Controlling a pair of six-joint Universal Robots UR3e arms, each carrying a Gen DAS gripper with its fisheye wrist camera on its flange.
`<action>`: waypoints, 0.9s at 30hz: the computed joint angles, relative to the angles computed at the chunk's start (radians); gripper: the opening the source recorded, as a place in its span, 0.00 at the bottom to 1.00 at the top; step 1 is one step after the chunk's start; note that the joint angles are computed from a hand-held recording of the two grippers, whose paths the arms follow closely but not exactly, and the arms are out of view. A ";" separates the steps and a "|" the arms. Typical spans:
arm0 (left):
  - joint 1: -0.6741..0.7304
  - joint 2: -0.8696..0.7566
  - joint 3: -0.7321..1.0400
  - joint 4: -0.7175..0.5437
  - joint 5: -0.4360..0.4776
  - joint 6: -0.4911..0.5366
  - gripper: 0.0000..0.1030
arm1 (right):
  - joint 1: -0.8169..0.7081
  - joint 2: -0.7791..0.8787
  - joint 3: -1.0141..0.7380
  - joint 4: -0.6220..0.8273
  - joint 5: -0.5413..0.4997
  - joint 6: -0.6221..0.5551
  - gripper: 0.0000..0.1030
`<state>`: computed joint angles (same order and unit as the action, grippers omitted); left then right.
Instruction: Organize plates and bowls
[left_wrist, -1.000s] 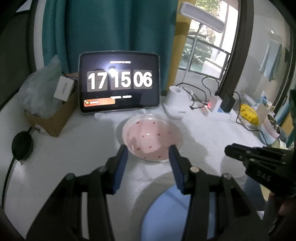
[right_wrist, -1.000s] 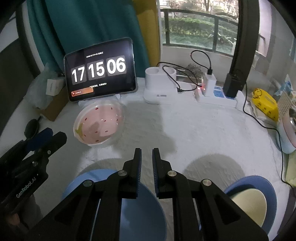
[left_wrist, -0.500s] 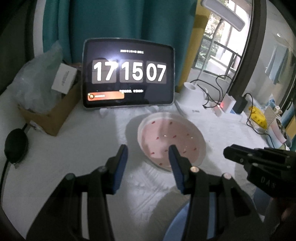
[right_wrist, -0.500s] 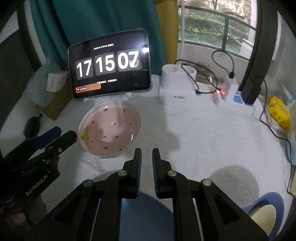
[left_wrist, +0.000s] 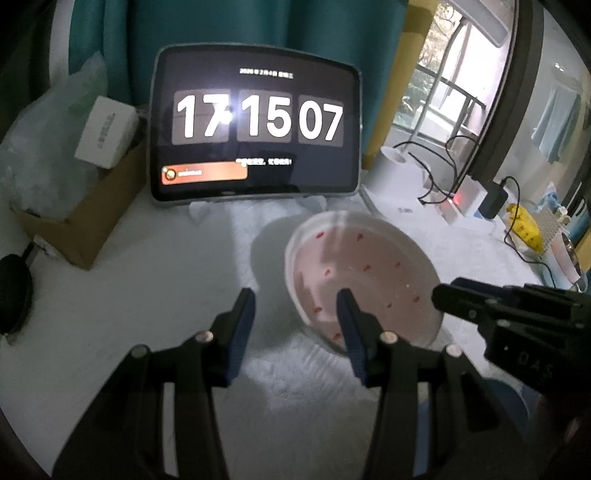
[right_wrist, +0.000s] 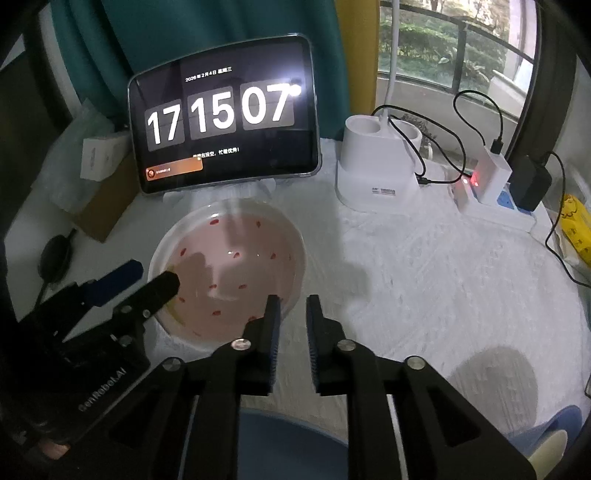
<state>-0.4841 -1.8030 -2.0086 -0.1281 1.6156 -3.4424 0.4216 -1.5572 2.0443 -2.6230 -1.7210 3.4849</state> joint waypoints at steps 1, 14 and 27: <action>-0.001 -0.007 0.001 0.006 0.002 0.001 0.46 | -0.004 0.006 -0.001 -0.001 0.005 0.000 0.23; -0.008 -0.084 0.024 0.058 -0.010 0.009 0.45 | -0.037 0.112 0.007 -0.096 0.054 -0.004 0.24; -0.018 -0.118 0.035 0.071 -0.016 0.034 0.19 | -0.033 0.165 0.018 -0.152 0.079 -0.016 0.18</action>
